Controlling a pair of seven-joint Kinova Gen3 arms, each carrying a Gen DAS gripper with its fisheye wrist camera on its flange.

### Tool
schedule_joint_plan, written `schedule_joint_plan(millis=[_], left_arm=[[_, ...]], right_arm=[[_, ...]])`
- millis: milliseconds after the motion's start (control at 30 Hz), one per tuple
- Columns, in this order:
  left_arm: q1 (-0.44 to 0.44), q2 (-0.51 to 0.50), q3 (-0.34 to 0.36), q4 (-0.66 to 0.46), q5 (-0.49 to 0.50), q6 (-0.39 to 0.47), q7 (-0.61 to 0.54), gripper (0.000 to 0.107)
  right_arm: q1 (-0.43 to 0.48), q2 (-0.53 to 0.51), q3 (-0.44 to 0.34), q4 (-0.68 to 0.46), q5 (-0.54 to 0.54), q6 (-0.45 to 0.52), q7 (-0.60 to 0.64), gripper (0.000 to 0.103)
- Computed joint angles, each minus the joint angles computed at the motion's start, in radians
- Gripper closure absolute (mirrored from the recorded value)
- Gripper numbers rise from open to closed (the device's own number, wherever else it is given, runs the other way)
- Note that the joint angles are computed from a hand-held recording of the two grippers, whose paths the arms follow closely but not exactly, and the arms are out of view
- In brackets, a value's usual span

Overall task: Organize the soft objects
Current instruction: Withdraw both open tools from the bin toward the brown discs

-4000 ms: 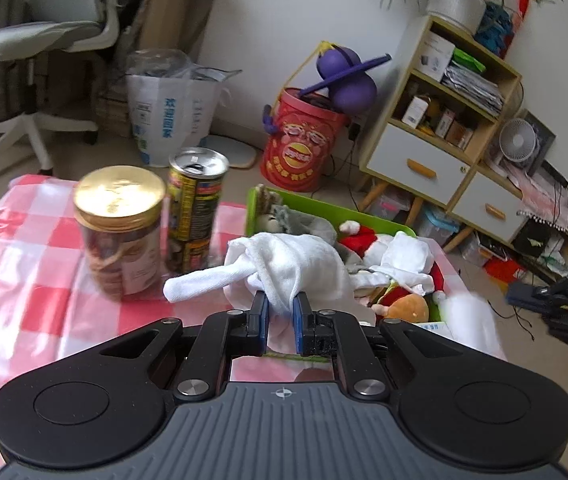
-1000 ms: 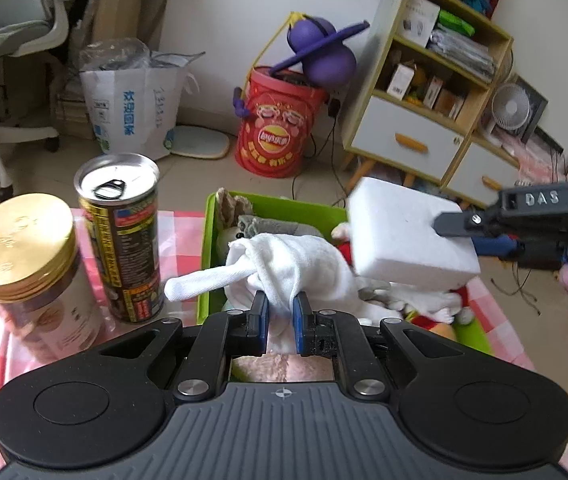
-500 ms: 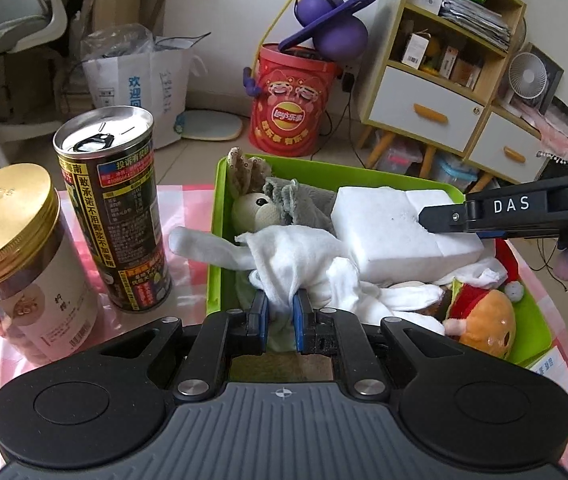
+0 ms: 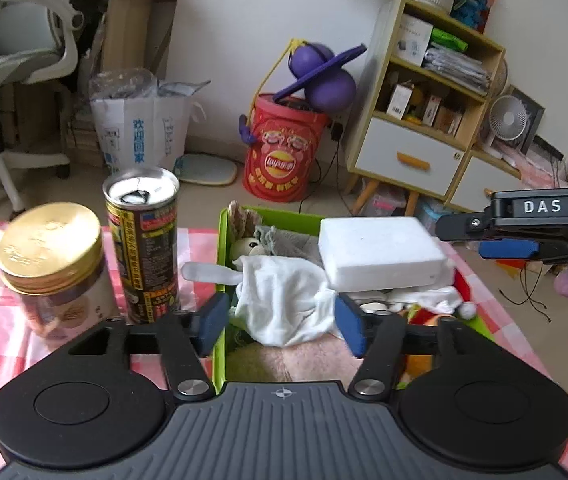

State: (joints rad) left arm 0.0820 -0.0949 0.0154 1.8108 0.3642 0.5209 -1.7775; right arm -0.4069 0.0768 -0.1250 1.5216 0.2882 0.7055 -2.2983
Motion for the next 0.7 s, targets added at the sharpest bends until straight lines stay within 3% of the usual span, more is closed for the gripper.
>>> schedule_joint_plan(millis=[200, 400, 700], left_arm=[[-0.001, -0.105, -0.012, 0.029, -0.032, 0.057, 0.007, 0.027], [0.001, -0.186, -0.018, 0.051, -0.083, 0.127, 0.049, 0.014], [-0.010, -0.256, -0.001, 0.072, -0.178, 0.227, 0.129, 0.010]], right_arm=[[0.010, -0.107, -0.031, 0.074, 0.022, 0.004, -0.073, 0.044], [0.041, -0.204, -0.113, 0.146, 0.089, 0.050, -0.163, 0.039], [0.069, -0.318, -0.250, 0.254, 0.175, 0.109, -0.282, 0.036]])
